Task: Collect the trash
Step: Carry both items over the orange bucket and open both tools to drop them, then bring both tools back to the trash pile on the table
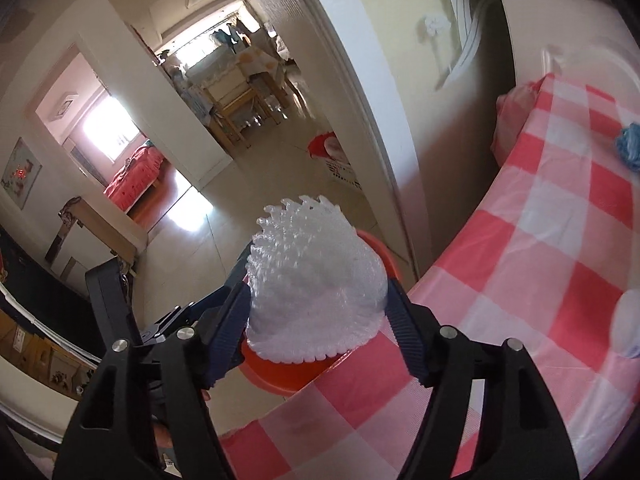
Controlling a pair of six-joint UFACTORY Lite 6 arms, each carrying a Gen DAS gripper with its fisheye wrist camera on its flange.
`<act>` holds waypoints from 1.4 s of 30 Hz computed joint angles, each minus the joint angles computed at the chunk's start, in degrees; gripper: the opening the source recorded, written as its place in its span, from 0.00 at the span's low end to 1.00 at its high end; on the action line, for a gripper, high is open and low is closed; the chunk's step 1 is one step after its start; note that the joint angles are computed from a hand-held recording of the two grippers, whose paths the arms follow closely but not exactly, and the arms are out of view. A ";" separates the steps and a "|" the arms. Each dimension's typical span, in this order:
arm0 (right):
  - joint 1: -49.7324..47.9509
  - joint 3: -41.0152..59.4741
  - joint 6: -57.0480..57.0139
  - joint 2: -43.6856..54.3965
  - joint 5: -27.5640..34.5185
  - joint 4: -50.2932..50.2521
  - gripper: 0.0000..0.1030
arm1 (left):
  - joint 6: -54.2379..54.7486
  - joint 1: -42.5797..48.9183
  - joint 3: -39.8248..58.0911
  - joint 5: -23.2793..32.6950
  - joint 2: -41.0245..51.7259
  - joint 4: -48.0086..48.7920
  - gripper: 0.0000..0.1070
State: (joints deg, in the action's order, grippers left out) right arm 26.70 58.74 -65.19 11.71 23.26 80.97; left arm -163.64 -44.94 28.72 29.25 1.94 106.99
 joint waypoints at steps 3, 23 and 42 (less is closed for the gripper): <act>-1.11 -0.02 -0.87 1.60 1.13 2.48 0.81 | -0.31 -0.25 -1.46 0.82 -0.79 -0.57 0.85; -35.23 -32.92 -23.90 -33.00 20.35 16.40 0.94 | 12.42 -15.07 2.59 6.24 -8.58 -21.11 0.85; -82.40 -22.20 -29.41 -15.38 43.76 5.08 0.95 | 43.84 -24.80 41.65 7.01 16.50 -44.56 0.85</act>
State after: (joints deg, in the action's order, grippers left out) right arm -55.70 36.53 -94.60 -3.67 67.02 86.06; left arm -119.80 -69.74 70.38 36.26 18.44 62.42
